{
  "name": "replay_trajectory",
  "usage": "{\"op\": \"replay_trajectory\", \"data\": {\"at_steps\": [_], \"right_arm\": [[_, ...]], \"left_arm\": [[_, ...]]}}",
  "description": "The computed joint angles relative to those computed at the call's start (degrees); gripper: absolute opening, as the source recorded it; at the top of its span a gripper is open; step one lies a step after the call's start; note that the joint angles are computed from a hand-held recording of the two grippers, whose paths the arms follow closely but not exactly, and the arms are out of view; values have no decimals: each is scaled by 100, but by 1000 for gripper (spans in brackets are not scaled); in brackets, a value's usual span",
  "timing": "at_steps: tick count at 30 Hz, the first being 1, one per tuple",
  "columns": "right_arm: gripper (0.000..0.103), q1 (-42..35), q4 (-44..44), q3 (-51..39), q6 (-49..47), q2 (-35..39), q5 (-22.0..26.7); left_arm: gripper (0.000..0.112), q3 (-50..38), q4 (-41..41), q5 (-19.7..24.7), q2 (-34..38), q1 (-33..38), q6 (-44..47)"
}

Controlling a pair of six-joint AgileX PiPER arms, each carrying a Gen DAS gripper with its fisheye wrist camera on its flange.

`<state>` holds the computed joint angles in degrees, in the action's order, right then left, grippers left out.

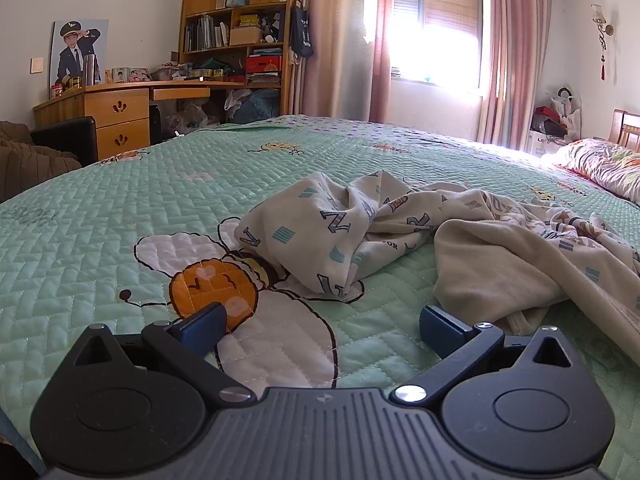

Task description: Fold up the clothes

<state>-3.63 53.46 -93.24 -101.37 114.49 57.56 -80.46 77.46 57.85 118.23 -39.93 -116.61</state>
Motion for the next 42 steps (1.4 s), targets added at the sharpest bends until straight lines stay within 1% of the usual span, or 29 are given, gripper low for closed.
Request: {"op": "replay_trajectory", "data": {"at_steps": [1, 2, 3, 4, 5, 6, 7, 8, 9, 11, 12, 13, 14, 15, 16, 19, 22, 23, 25, 28, 33, 35, 36, 39, 42], "right_arm": [[8, -23, 281, 241, -148, -109, -217], [9, -55, 555, 304, -165, -145, -255], [15, -85, 822, 329, -149, -164, -251], [29, -110, 1089, 355, -130, -184, -251], [38, -77, 1259, 365, -162, -189, -294], [58, -25, 1402, 368, -212, -188, -350], [69, 28, 1546, 370, -265, -186, -405], [70, 123, 1630, 368, -336, -160, -529], [70, 250, 1588, 325, -300, -95, -697], [69, 535, 1386, 189, -29, 75, -1124], [65, 650, 1132, 65, 347, 184, -1309], [46, 752, 817, -88, 797, 303, -1446], [31, 805, 505, -221, 1255, 381, -1439], [5, 834, 298, -305, 1586, 443, -1399], [5, 797, 319, -264, 1688, 409, -1279], [5, 536, 923, 171, 1322, 123, -801], [5, 245, 1274, 411, 1167, -89, -372], [5, 158, 1328, 435, 1231, -110, -324], [5, 13, 1375, 403, 1436, -88, -309], [5, -80, 1459, 335, 1622, 9, -359], [6, -109, 1673, 454, 1637, 59, -493], [7, -123, 1766, 552, 1565, 49, -491], [11, -135, 1836, 607, 1515, 35, -497], [11, -165, 2068, 784, 1342, -13, -534], [13, -228, 2179, 835, 1359, -14, -470]], "left_arm": [[102, 1, 3, 21, -12, -23, 18], [102, -7, 21, 42, -18, -52, 58], [102, -11, 84, 72, -20, -94, 96], [102, -12, 173, 111, -18, -145, 130], [102, -23, 261, 159, -8, -200, 178], [102, -59, 328, 211, 14, -258, 268], [102, -104, 365, 238, 36, -308, 387], [102, -153, 370, 234, 52, -344, 510], [102, -214, 314, 180, 52, -360, 650], [102, -310, 63, -140, -48, -328, 949], [102, -359, -88, -299, -108, -309, 1111], [102, -447, -311, -431, -157, -286, 1345], [102, -562, -596, -547, -195, -255, 1635], [102, -671, -877, -666, -223, -223, 1896], [102, -744, -1135, -831, -258, -180, 2107], [102, -1073, -1961, -1224, -250, -22, 2907], [102, -1641, -2995, -1331, -47, 158, 4034], [102, -1815, -3262, -1314, 19, 203, 4328], [102, -2160, -3662, -1202, 155, 255, 4805], [102, -2683, -4020, -921, 376, 269, 5369], [102, -3396, -4354, -469, 709, 240, 6053], [102, -3636, -4453, -316, 828, 238, 6234], [102, -3687, -4480, -276, 852, 238, 6283], [102, -3925, -4543, -102, 971, 239, 6423], [102, -4136, -4563, 46, 1064, 248, 6515]]}}
